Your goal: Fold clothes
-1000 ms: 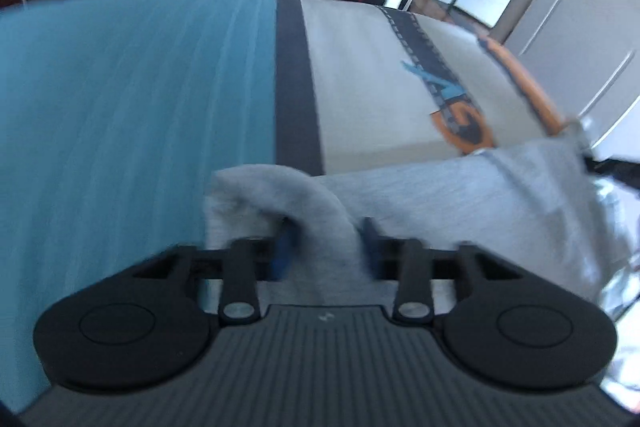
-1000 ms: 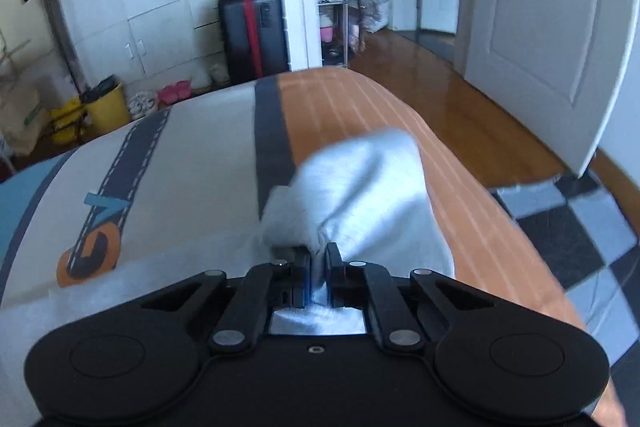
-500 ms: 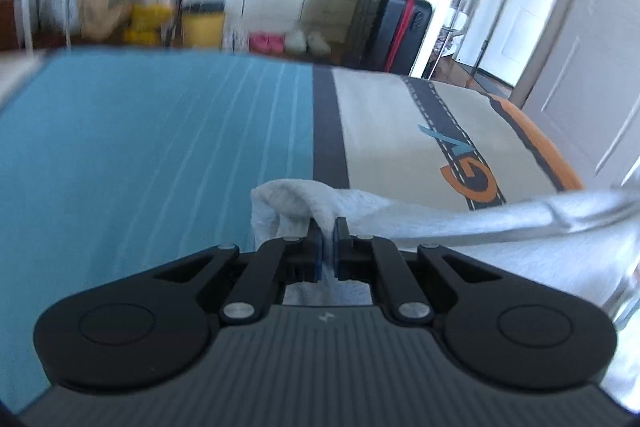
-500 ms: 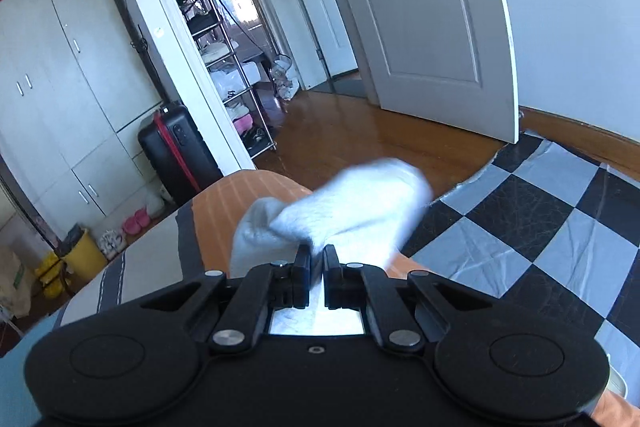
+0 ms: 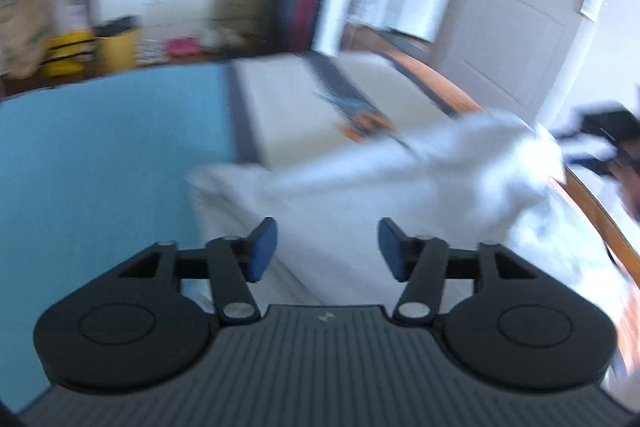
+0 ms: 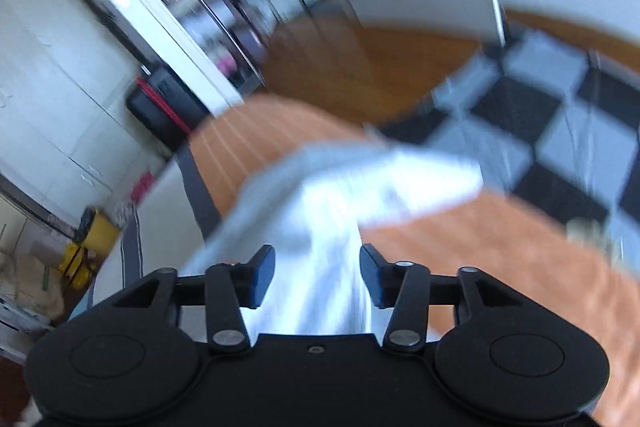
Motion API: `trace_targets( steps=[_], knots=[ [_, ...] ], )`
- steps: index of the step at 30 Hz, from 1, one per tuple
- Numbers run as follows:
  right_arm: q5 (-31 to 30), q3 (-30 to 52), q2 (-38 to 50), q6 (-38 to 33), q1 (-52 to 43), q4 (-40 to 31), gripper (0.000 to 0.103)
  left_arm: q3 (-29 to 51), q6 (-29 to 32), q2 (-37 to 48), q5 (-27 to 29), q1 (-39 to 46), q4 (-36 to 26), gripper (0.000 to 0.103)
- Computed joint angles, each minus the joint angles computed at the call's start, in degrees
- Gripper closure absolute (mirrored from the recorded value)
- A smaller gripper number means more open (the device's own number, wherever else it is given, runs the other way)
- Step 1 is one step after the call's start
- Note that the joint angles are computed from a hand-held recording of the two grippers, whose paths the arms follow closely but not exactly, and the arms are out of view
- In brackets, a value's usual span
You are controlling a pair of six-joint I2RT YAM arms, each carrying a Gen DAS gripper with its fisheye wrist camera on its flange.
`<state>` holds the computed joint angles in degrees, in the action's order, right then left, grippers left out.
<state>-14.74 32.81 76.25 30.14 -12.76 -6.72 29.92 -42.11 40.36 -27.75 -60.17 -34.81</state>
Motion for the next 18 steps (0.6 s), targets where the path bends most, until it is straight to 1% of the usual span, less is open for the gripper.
trace_targets(
  steps=[1, 2, 4, 6, 8, 10, 11, 12, 13, 15, 16, 17, 18],
  knots=[
    [-1.60, 1.15, 1.34, -0.33, -0.38, -3.09, 0.043, -2.56, 0.39, -2.63, 1.21, -2.86, 2.43, 0.036],
    [-2.83, 1.50, 2.33, -0.79, -0.62, -4.60, 0.043, -4.40, 0.37, -3.93, 2.04, -5.56, 4.14, 0.029],
    [-4.11, 0.17, 2.61, -1.79, -0.71, -4.99, 0.043, -5.30, -0.61, -1.77, 2.15, -10.28, 4.81, 0.028],
    [-5.93, -1.46, 1.55, -2.06, -0.99, -5.85, 0.043, -3.82, -1.87, 3.57, -2.26, -15.84, 2.97, 0.028],
    [-8.10, -3.47, -0.06, -2.08, -1.45, -6.38, 0.042, -2.54, -1.69, 7.31, -3.98, -18.28, 1.63, 0.028],
    [-10.93, -4.55, -0.44, -1.67, -2.34, -6.56, 0.041, -2.01, -1.17, 10.22, -4.05, -18.35, 1.39, 0.026],
    [-12.45, -4.93, -0.40, -1.41, -2.86, -6.58, 0.039, -1.91, -0.82, 11.51, -3.77, -17.90, 1.56, 0.023],
    [-13.97, -5.31, -0.34, -1.17, -3.39, -6.60, 0.037, -1.70, -1.00, 12.98, -4.13, -17.93, 1.48, 0.023],
    [-15.24, -5.38, 0.74, -1.38, -3.49, -6.32, 0.033, -1.29, -2.11, 14.77, -5.46, -18.76, 0.97, 0.023],
    [-16.51, -5.66, 3.62, -1.89, -2.69, -4.55, 0.032, -0.31, -2.18, 18.32, -7.51, -18.53, 0.42, 0.023],
    [-16.32, -6.70, 2.66, -1.49, -2.26, -3.32, 0.032, 0.23, -1.75, 20.09, -8.45, -18.03, 0.27, 0.024],
    [-15.85, -7.39, 1.33, -1.97, -1.40, -2.67, 0.040, 0.79, -1.36, 21.87, -9.42, -17.55, 0.08, 0.028],
    [-15.32, -7.72, 0.21, -3.34, -0.23, -2.36, 0.060, 1.28, -0.76, 23.02, -10.02, -17.25, -0.06, 0.048]
  ],
)
